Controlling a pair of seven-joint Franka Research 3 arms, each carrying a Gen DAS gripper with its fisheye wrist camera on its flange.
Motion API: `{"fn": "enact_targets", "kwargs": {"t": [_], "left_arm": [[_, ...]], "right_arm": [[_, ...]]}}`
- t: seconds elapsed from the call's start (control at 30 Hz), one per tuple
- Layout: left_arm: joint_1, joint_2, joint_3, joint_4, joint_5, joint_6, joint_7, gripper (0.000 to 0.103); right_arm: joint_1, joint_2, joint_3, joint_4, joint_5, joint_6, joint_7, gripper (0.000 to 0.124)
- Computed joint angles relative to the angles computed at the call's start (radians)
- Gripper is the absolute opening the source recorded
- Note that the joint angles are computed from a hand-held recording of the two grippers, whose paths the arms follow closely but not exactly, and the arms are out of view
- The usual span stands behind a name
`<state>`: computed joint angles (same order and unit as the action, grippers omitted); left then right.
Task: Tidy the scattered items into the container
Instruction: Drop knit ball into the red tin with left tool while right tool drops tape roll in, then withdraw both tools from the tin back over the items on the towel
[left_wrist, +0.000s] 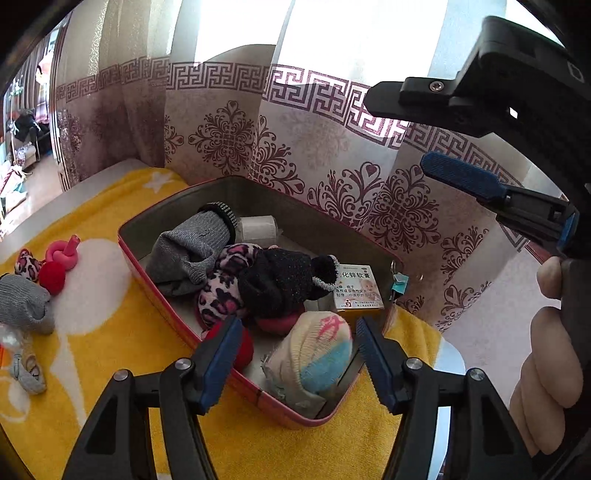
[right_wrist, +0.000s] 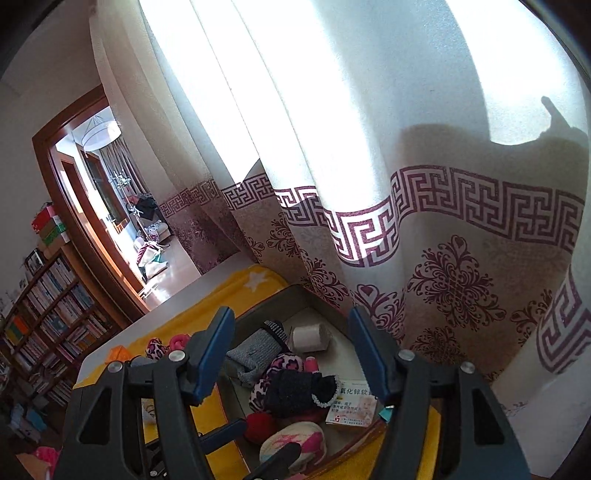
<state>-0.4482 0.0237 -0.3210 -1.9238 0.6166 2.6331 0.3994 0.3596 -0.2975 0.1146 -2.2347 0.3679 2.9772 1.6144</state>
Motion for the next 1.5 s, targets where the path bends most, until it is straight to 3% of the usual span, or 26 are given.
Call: {"fn": "enact_targets", "kwargs": {"t": [0.13, 0.23, 0.37, 0.5, 0.6, 0.77, 0.83, 1.0, 1.1, 1.3, 1.43, 1.5], "left_arm": [[0.017, -0.065, 0.005, -0.061, 0.052, 0.023, -0.080, 0.078], [0.040, -0.126, -0.005, -0.117, 0.089, -0.003, -0.137, 0.078], [0.076, -0.245, -0.014, -0.241, 0.067, -0.041, -0.202, 0.078], [0.119, -0.419, -0.006, -0.427, -0.004, -0.016, -0.261, 0.078], [0.165, -0.561, -0.020, -0.535, -0.029, -0.089, -0.296, 0.078], [0.218, -0.758, -0.022, -0.668, -0.058, -0.215, -0.336, 0.078], [0.223, -0.819, 0.001, -0.726, -0.092, -0.218, -0.354, 0.078], [0.246, -0.920, 0.007, -0.818, -0.134, -0.217, -0.381, 0.078], [0.256, -0.928, -0.001, -0.825, -0.133, -0.224, -0.368, 0.078], [0.262, -0.951, 0.002, -0.846, -0.155, -0.233, -0.368, 0.078], [0.280, -0.990, -0.009, -0.878, -0.155, -0.220, -0.408, 0.097], [0.287, -0.999, -0.020, -0.880, -0.144, -0.228, -0.416, 0.101]], "right_arm": [[0.006, -0.004, 0.008, -0.005, -0.007, 0.002, -0.003, 0.068], [0.026, -0.006, 0.008, -0.011, -0.003, 0.011, -0.021, 0.068], [0.081, 0.005, -0.007, -0.010, 0.037, 0.005, -0.077, 0.068], [0.197, 0.026, -0.054, -0.011, 0.174, 0.000, -0.222, 0.069], [0.271, 0.041, -0.067, -0.006, 0.289, -0.020, -0.354, 0.069], [0.284, 0.070, -0.001, 0.030, 0.294, -0.084, -0.476, 0.071], [0.289, 0.103, 0.016, 0.065, 0.299, -0.147, -0.509, 0.071], [0.268, 0.252, 0.072, 0.195, 0.287, -0.274, -0.490, 0.070], [0.254, 0.353, 0.098, 0.291, 0.215, -0.350, -0.400, 0.063], [0.251, 0.479, 0.111, 0.423, 0.086, -0.403, -0.254, 0.063], [0.251, 0.516, 0.117, 0.461, 0.062, -0.423, -0.235, 0.063], [0.255, 0.529, 0.116, 0.465, 0.046, -0.410, -0.220, 0.063]]}}
